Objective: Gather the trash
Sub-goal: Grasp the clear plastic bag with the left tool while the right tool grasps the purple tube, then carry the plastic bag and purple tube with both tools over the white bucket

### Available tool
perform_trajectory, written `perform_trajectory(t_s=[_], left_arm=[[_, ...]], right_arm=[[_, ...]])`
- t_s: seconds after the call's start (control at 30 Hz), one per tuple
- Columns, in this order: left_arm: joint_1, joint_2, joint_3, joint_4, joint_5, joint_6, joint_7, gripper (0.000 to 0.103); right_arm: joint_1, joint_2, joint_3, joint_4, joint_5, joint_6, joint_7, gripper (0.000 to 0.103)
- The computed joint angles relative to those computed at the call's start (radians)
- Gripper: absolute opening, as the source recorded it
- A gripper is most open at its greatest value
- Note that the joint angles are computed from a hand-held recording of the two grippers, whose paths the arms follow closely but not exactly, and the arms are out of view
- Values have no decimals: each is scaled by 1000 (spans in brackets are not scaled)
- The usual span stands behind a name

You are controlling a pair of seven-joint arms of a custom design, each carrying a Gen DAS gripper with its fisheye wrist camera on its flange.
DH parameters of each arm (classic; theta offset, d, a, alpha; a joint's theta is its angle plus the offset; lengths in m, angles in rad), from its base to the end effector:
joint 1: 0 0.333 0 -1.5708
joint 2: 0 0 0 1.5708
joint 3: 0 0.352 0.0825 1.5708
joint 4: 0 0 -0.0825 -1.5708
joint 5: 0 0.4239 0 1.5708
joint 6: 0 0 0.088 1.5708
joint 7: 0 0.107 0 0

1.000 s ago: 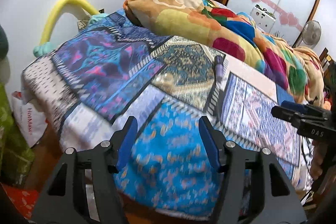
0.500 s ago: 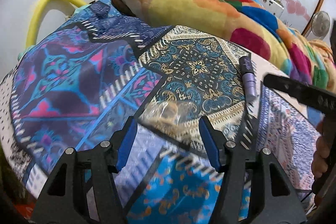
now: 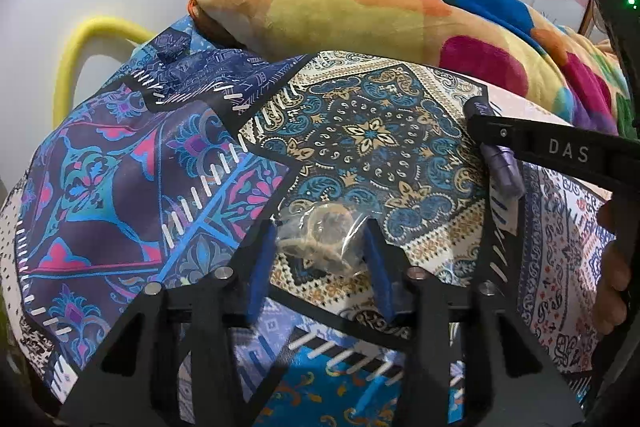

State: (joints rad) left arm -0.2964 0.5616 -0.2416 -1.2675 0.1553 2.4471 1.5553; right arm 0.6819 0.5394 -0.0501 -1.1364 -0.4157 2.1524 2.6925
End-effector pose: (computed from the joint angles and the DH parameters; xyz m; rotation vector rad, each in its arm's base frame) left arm 0.7306 -0.3718 0.5315 -1.3473 2.3554 -0.7616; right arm 0.6558 0.4744 0.5798 -1.5056 2.1082 -0.5007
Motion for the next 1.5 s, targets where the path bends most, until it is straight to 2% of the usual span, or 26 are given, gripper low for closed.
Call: perform_trajectory(t_s=[0.07,0.23,0.37,0.57,0.77,1.1,1.33,1.5], left_arm=[[5,-13,-8,-20,-5,4,16,39],[17,-78,-15,-99,-22,1,19,38],[35,-143,-27,-160,-57,4,24,38],[62,-275,-33,-270,-113,13,38,38],[83,-456,-24,-422,-180,52,90,38],[59,-733,54,-649,-357,84,188,38],[30,-892,123,-801,-377,101,203,38],[42,-980,159,-901,-339,106,180,38]], right_arm=[[7,-5,0,0,-9,-13,-11,27],[44,-36,1,-14,-71,-67,-42,26],[51,-80,20,-50,-86,-77,-38,25],[79,-132,49,-57,-132,-139,-18,24],[146,-159,67,-14,-244,-237,2,24],[255,-143,100,85,-329,-347,41,24],[331,-85,96,179,-333,-342,24,24],[385,20,71,335,-292,-346,-39,24]])
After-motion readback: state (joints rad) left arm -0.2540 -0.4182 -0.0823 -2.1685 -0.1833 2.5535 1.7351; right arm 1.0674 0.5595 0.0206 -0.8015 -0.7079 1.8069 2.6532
